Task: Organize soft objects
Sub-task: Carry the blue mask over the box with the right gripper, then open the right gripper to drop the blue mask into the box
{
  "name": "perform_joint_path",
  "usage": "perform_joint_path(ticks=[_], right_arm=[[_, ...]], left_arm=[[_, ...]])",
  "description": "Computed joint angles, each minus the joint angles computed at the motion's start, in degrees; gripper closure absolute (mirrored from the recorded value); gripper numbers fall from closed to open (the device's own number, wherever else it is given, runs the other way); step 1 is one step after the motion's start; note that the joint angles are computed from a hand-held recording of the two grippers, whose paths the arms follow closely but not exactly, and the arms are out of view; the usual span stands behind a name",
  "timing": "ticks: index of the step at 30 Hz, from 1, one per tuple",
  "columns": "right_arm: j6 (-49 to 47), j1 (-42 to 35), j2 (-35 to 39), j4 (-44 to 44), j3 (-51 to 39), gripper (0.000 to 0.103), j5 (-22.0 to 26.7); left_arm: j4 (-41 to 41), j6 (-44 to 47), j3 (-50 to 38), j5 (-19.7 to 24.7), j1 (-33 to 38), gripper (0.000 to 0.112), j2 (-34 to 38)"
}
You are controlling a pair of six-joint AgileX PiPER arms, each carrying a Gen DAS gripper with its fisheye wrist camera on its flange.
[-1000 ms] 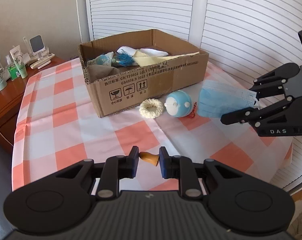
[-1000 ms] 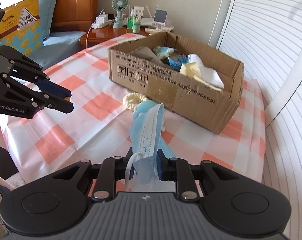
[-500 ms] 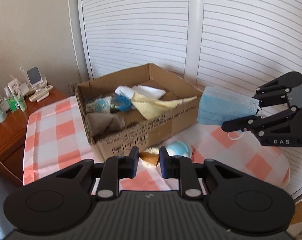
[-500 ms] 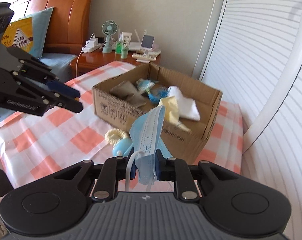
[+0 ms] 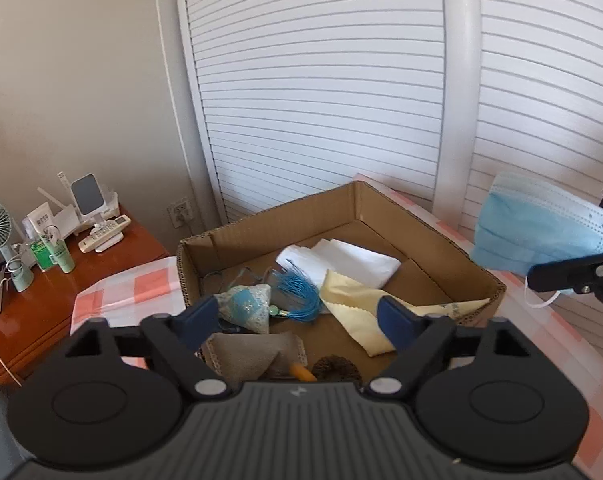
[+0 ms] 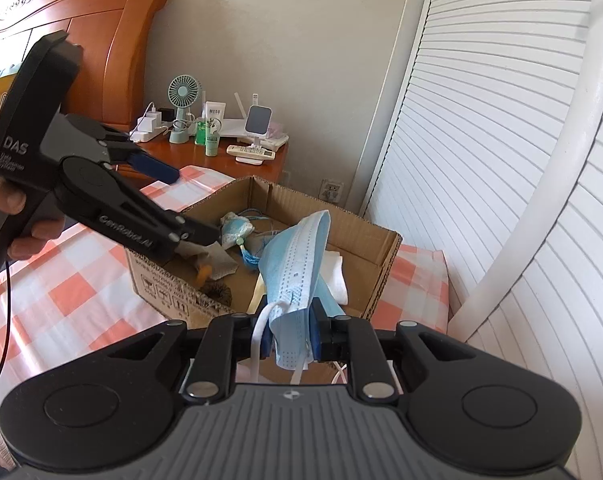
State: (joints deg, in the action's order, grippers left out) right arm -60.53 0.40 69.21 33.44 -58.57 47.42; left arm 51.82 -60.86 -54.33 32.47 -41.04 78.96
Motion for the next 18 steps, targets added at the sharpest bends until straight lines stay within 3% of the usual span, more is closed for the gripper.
perform_joint_path(ticks=[3,7,15,18], right_arm=[[1.41,1.62,1.63,-0.57,-1.22,0.082,-1.32],[3.94,3.80,4.25,-1.18,-3.79,0.082,-2.14],[13.69,11.68,14.62,-4.26,-14.78,0.082,-1.51],[17.89,14.39,19.86,-4.08,-20.27,0.082,0.75]], left_arm=[[2.89,-4.13,1.72,1.33,-0.53,0.021,-1.72],[-0.82,-4.48,2.44,7.70,-2.57,0.018,-4.78],[3.53,-23.08,10.11,22.66,-17.98,0.017,-12.13],[2.57,-26.39,11.88,25.50,-21.65,0.017,-13.49]])
